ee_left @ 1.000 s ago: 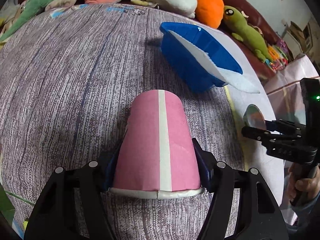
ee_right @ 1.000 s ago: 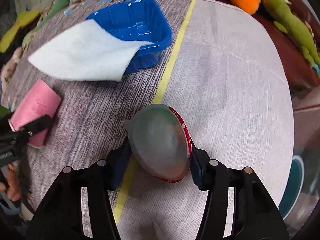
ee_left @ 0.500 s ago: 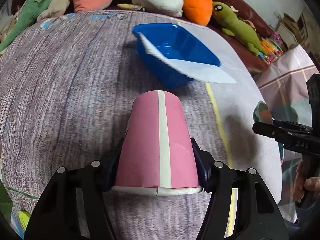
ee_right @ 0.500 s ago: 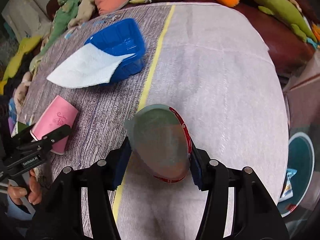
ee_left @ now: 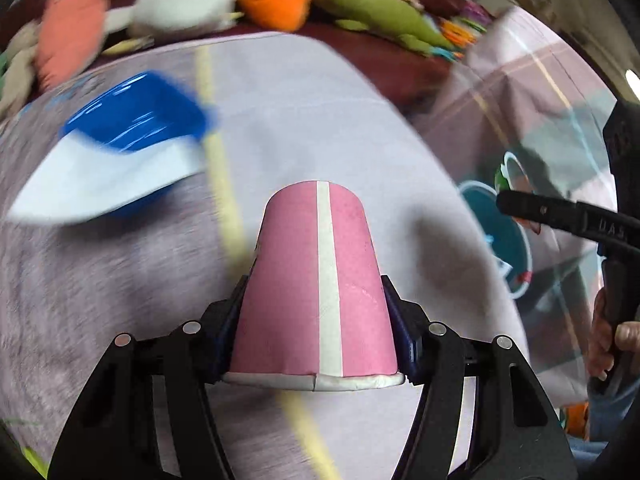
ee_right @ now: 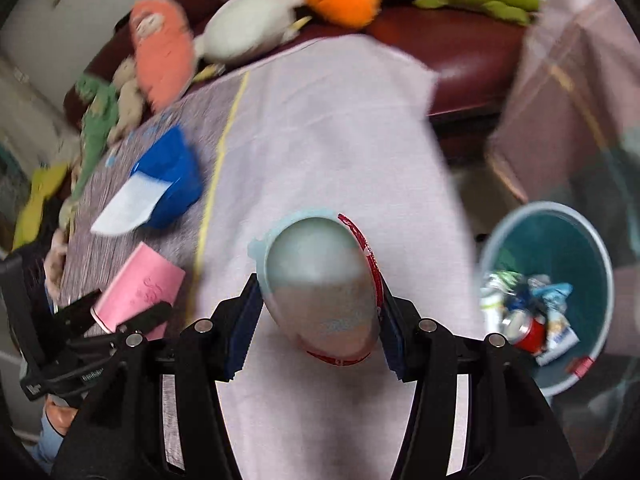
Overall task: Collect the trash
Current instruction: 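Grasp the pink paper cup with left tool while right tool grasps the white egg shell, then carry cup and egg shell over the wastebasket and open both tools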
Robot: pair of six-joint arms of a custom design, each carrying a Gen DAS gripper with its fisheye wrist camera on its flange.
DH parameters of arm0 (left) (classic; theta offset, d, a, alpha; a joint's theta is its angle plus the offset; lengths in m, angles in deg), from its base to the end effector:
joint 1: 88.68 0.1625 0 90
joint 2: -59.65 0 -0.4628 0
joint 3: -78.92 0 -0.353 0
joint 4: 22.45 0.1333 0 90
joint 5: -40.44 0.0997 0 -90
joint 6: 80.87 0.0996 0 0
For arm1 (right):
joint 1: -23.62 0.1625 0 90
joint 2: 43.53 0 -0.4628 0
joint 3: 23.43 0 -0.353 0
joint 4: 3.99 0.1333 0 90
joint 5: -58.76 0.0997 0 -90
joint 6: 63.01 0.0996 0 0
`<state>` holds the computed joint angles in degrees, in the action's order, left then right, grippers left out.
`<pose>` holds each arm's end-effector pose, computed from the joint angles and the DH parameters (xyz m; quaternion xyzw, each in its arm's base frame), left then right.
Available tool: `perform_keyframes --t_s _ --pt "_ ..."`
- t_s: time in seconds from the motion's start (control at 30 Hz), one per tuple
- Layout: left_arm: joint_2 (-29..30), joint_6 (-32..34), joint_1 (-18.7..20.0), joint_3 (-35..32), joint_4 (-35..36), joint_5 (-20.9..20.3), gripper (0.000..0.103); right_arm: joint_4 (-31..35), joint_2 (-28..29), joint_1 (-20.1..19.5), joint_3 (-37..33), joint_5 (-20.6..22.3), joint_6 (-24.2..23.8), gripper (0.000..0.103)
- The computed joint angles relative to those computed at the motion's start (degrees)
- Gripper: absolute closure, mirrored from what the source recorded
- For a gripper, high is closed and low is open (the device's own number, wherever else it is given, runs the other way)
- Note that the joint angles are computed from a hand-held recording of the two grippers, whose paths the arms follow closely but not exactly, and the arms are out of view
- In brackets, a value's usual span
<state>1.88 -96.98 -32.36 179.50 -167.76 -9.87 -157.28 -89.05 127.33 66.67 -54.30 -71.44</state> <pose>-0.1798 -0.6249 0.2609 0.1063 0.9297 -0.2349 0.2630 0.2574 -0.6572 0.1901 0.1537 -0.9550 0.1682 0.1897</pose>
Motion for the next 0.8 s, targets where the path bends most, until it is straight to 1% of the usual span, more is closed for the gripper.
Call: perform_keyframes --t_s 0.17,0.37,0.53,0.7,0.8 --pt "7.4 4.4 -2.2 -6.8 1.6 -2.8 0.040 -4.9 -5.5 -3.2 3.6 -1.5 0.7 0.051" --pt "15.2 8.0 -4.4 -14.9 3.8 -6.1 0.040 -9.9 -11.1 -7.6 7.6 -1.4 1.3 0.051" --pt "20.9 8.6 -4.9 -21.5 8.2 -7.2 0.040 -10.4 -13.5 -11.1 8.8 0.3 1.5 0.051" --pt "25.4 7.9 -4.8 -26.7 12.0 -8.5 0.040 -10.2 -14.6 -13.8 9.3 1.9 2.2 0.051" --pt "27.4 8.4 -4.9 -28.8 14.0 -8.5 0.040 -10.5 -15.0 -15.2 9.4 2.5 2.4 0.051"
